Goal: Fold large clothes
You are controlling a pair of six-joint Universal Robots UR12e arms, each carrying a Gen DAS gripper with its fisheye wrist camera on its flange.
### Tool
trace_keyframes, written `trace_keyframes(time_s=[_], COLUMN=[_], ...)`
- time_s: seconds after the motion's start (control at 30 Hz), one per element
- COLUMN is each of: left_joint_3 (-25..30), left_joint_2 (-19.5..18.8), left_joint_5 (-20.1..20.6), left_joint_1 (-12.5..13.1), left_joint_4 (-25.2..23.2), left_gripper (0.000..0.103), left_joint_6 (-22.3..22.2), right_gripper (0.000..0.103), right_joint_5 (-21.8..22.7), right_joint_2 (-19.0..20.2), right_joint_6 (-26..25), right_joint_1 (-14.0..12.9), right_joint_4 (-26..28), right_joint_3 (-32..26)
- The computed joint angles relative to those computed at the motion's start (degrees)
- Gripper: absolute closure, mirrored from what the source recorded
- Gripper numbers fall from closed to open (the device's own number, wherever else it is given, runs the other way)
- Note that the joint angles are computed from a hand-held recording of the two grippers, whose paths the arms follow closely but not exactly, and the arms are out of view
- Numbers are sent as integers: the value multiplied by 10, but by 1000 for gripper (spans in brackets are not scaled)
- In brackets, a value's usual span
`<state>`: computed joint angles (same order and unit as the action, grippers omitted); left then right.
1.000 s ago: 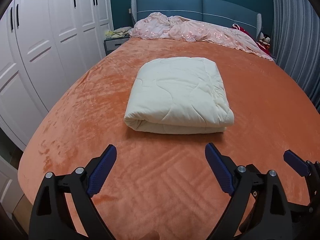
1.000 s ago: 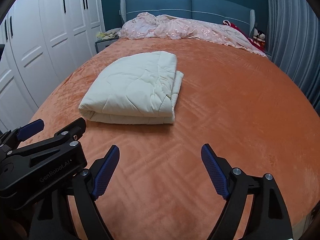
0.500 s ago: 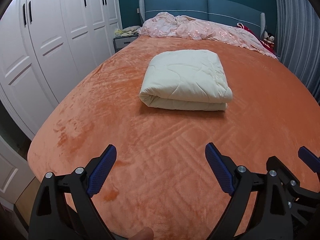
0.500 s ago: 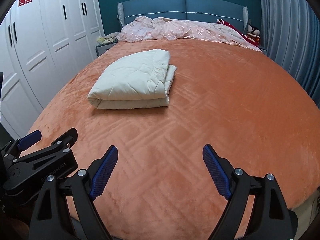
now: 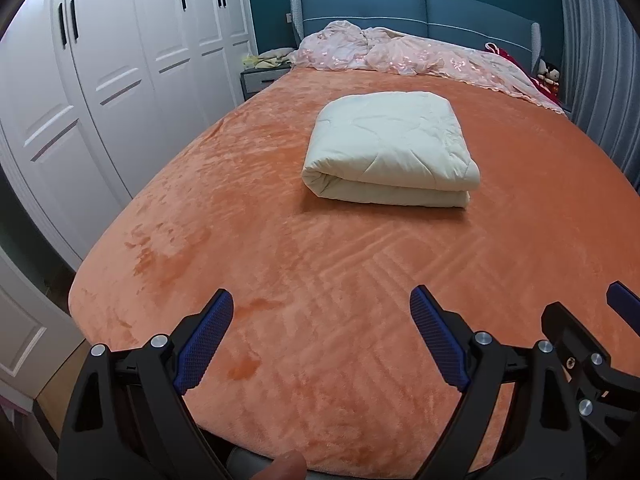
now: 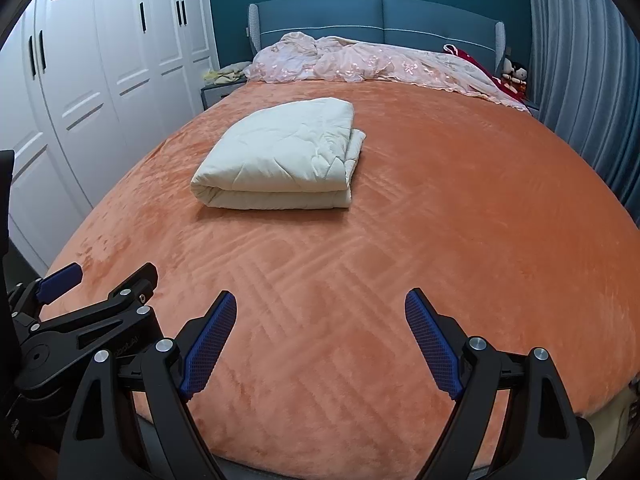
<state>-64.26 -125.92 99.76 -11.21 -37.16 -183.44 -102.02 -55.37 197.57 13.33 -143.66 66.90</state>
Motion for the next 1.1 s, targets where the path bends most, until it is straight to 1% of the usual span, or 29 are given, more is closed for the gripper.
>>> trace_keyframes(time_s=[0.4,1.1], left_joint_3=[-6,-9], left_joint_2=[4,7], left_joint_5=[8,8], left_joint_1=[1,3], left_joint_4=[4,2], left_gripper=[16,16], left_joint_6=[-1,1], right_gripper=[19,19], right_joint_5=[0,1], right_joint_2=[0,-1], right_joint_6=[-3,2], right_joint_1=[2,3], right_joint_4=[-1,3], right_joint_3=[0,0])
